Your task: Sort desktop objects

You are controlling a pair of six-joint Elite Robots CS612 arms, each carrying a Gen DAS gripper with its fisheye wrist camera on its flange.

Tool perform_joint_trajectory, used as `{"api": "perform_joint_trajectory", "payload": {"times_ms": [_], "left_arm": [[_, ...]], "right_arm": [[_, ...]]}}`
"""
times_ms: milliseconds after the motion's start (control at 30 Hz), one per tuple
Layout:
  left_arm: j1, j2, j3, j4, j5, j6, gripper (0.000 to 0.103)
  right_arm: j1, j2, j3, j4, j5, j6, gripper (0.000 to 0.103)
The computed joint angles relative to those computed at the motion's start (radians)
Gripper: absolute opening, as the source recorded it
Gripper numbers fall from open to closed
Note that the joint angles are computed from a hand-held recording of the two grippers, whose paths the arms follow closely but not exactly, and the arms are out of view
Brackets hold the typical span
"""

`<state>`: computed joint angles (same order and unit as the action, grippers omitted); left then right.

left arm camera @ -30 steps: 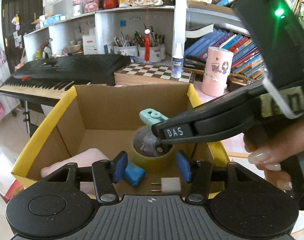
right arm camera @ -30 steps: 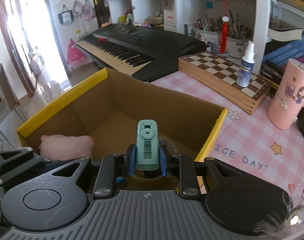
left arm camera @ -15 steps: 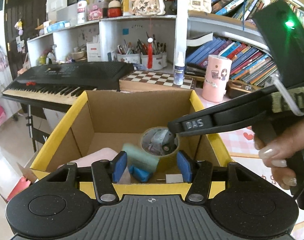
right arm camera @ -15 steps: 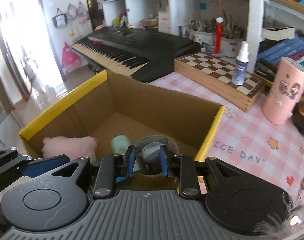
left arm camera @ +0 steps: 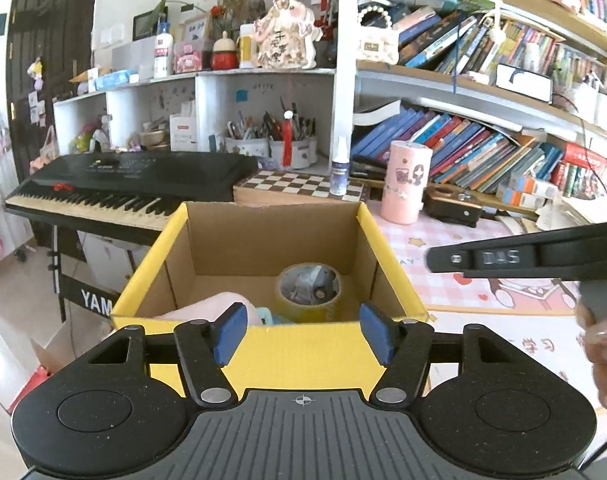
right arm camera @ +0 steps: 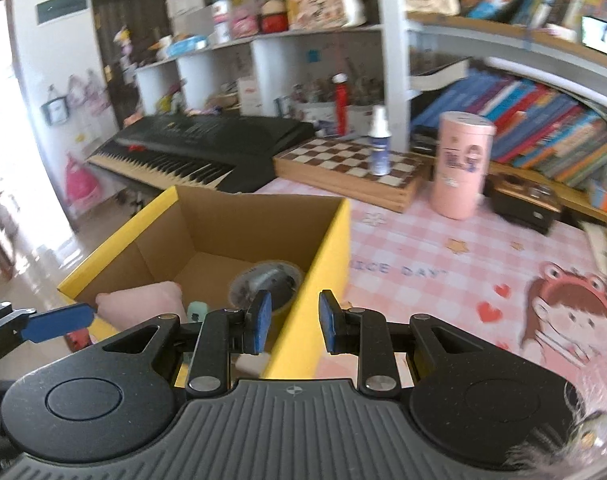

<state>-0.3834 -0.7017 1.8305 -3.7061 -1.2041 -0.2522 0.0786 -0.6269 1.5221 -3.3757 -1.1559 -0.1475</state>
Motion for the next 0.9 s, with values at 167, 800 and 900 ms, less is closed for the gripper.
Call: {"api": "perform_joint_trajectory", "payload": {"times_ms": [167,800,900], "left_arm": [[-0.009,-0.014,0.047,-0.044,-0.010,0.013,0.068],[-0.049,-0.037,0.160,-0.099,-0.042,0.039,0.077],[-0.056,-0.037,0.168,-0.085,-0.040,0.018,0.077]], "right_arm": [[-0.008,-0.033,0.105,-0.123,-0.074,0.093,0.024],[-0.014,-0.092,0.379,-0.345,-0.313,0.236,0.027],[-0.011,-0.096,0.395,-0.336,-0.324,0.229,0.027]]}}
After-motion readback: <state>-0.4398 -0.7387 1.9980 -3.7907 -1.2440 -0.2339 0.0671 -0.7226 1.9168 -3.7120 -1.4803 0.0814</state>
